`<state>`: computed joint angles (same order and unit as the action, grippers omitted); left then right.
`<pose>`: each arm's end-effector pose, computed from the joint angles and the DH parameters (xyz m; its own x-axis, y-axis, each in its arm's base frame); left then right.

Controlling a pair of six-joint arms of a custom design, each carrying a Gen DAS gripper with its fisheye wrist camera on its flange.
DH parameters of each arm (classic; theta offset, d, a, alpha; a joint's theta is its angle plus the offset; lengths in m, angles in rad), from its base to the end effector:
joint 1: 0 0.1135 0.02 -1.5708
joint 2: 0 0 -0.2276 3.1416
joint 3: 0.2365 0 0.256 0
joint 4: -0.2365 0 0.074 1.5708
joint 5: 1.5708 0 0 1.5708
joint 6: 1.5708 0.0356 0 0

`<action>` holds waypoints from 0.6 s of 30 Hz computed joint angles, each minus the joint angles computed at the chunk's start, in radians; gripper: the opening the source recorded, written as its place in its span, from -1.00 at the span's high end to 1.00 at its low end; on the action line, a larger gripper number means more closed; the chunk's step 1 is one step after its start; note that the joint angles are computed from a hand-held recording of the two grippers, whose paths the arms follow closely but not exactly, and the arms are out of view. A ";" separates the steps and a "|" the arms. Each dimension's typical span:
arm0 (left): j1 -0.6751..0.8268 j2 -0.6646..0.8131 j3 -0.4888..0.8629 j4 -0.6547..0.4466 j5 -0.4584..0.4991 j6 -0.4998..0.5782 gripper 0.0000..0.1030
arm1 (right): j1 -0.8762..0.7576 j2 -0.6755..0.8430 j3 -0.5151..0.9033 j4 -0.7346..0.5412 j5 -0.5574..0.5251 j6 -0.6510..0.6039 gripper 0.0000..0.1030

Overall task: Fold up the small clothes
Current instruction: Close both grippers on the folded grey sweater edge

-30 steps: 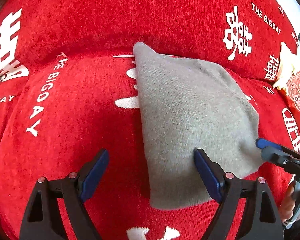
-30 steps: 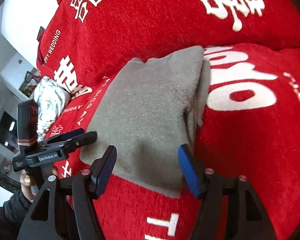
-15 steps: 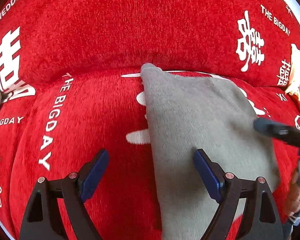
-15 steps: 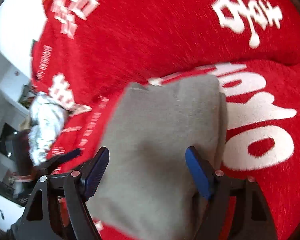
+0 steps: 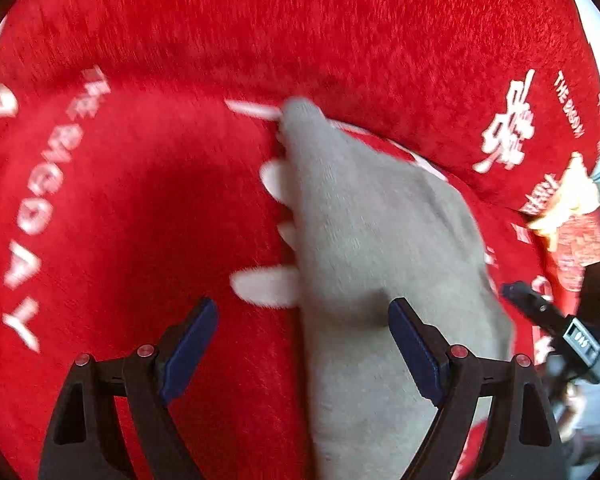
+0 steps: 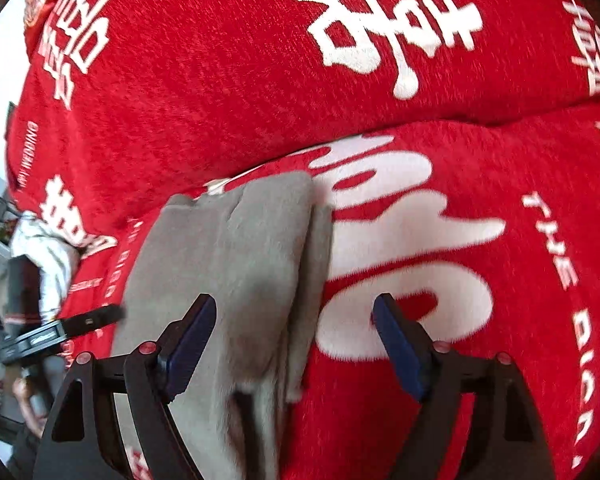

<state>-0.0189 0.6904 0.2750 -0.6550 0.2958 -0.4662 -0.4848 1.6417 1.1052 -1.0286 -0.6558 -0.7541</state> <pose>0.1481 -0.0132 0.1181 -0.8546 -0.4139 -0.3136 -0.2532 0.8594 -0.4441 0.2590 -0.1119 0.1627 -0.8957 -0.1415 -0.4216 -0.3387 0.8314 0.4406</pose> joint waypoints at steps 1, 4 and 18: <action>-0.016 0.016 -0.011 0.030 0.017 -0.010 -0.71 | -0.013 0.021 0.013 -0.032 -0.013 -0.025 -0.64; -0.065 0.061 -0.039 0.137 0.075 -0.073 -0.71 | 0.026 0.083 0.012 -0.066 -0.028 -0.014 -0.65; -0.278 0.267 0.076 0.279 -0.112 -0.120 0.03 | 0.254 -0.061 -0.200 0.170 -0.020 0.185 0.11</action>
